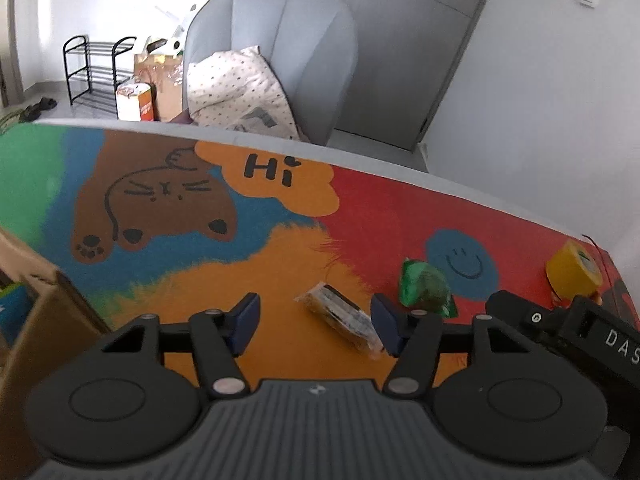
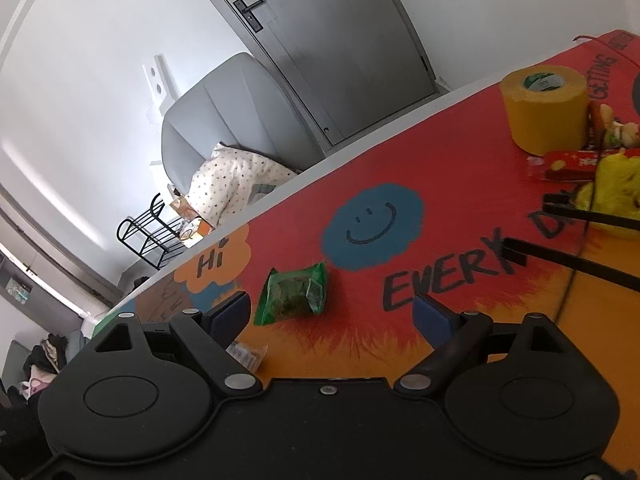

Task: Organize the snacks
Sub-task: 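Move both open tools back to the wrapped bread roll and green candy, then grasp the wrapped bread roll with the left tool while the right tool grasps the green candy pack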

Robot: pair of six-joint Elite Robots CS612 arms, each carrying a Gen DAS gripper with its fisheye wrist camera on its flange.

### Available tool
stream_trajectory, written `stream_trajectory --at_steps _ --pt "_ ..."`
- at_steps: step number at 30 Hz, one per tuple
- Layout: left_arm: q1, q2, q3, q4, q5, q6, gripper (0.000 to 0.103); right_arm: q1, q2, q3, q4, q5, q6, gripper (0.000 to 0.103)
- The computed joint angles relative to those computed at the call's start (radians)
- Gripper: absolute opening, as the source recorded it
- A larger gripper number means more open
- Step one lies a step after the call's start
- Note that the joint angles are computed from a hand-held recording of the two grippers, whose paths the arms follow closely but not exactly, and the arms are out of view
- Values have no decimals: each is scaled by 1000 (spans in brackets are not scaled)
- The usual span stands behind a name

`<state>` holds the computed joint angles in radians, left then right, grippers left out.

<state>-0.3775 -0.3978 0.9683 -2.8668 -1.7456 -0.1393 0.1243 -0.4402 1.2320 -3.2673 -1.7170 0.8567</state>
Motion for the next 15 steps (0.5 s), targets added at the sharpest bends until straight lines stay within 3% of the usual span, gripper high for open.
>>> stream_trajectory --at_steps 10,12,15 --pt "-14 46 -79 79 18 -42 57 -11 23 -56 34 2 6 90" --pt "-20 47 -71 51 42 -27 55 -13 25 -58 29 -3 5 90" --pt "-22 47 -63 25 66 -18 31 -13 30 -61 28 -6 0 90"
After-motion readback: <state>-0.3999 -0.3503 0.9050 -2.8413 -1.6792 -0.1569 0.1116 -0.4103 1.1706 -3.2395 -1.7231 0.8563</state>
